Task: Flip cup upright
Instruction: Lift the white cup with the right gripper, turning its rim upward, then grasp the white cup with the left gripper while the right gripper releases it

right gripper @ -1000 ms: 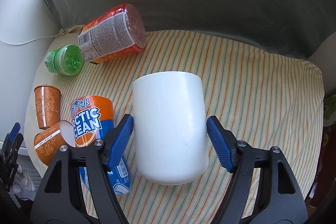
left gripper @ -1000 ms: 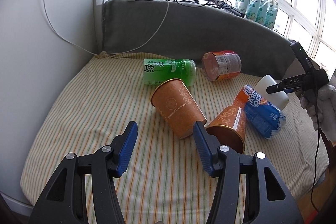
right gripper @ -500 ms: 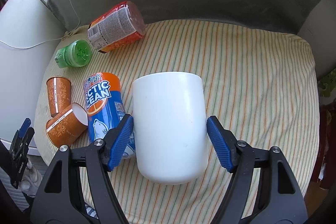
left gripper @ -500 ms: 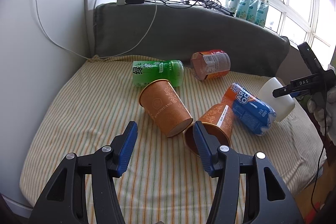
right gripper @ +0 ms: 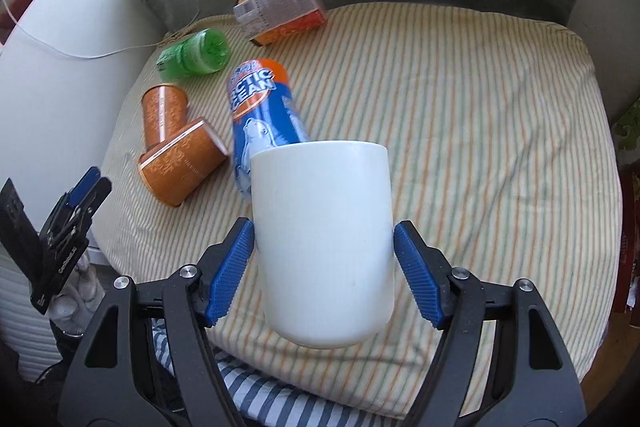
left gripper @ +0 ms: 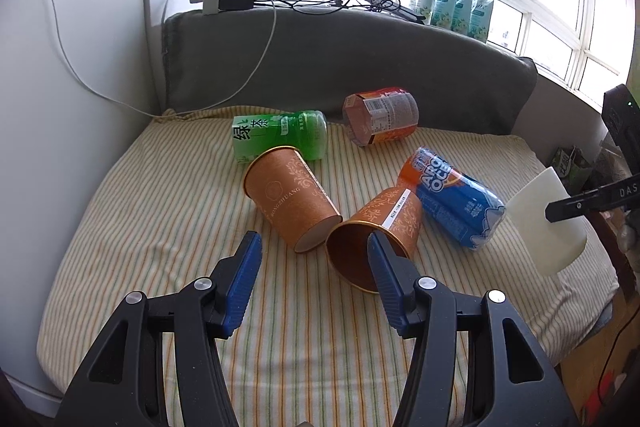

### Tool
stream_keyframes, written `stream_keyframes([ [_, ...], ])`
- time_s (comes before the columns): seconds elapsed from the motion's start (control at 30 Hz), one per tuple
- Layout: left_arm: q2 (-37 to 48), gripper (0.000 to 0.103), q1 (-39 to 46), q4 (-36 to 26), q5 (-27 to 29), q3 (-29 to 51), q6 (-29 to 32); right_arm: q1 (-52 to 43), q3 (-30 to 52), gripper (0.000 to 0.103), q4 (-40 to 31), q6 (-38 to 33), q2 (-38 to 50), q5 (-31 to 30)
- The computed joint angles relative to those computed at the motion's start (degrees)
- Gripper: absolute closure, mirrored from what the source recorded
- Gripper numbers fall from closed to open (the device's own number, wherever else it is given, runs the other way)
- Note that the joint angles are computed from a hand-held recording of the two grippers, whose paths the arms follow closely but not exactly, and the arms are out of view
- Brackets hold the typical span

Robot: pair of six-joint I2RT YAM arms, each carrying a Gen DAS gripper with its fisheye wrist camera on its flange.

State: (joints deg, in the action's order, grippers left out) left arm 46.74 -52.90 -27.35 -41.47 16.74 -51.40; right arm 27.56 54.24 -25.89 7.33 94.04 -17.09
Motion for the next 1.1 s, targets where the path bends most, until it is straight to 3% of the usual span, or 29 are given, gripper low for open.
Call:
stream_keyframes([
  [0.43, -4.3, 0.049, -4.1, -6.4, -1.9, -0.8, -4.8, 9.3, -3.6, 0.029, 2.6, 6.9, -3.6, 1.1],
  [0.73, -1.6, 0.049, -6.3, -5.4, -0.9, -0.1, -4.7, 15.4, -1.4, 0.029, 4.8, 11.1, 2.5, 0.4],
  [1.1, 2.1, 0.048, -7.0, -2.1, 1.4, 1.4, -4.1, 16.9, 3.2, 0.029, 4.4, 10.3, 7.2, 1.0],
])
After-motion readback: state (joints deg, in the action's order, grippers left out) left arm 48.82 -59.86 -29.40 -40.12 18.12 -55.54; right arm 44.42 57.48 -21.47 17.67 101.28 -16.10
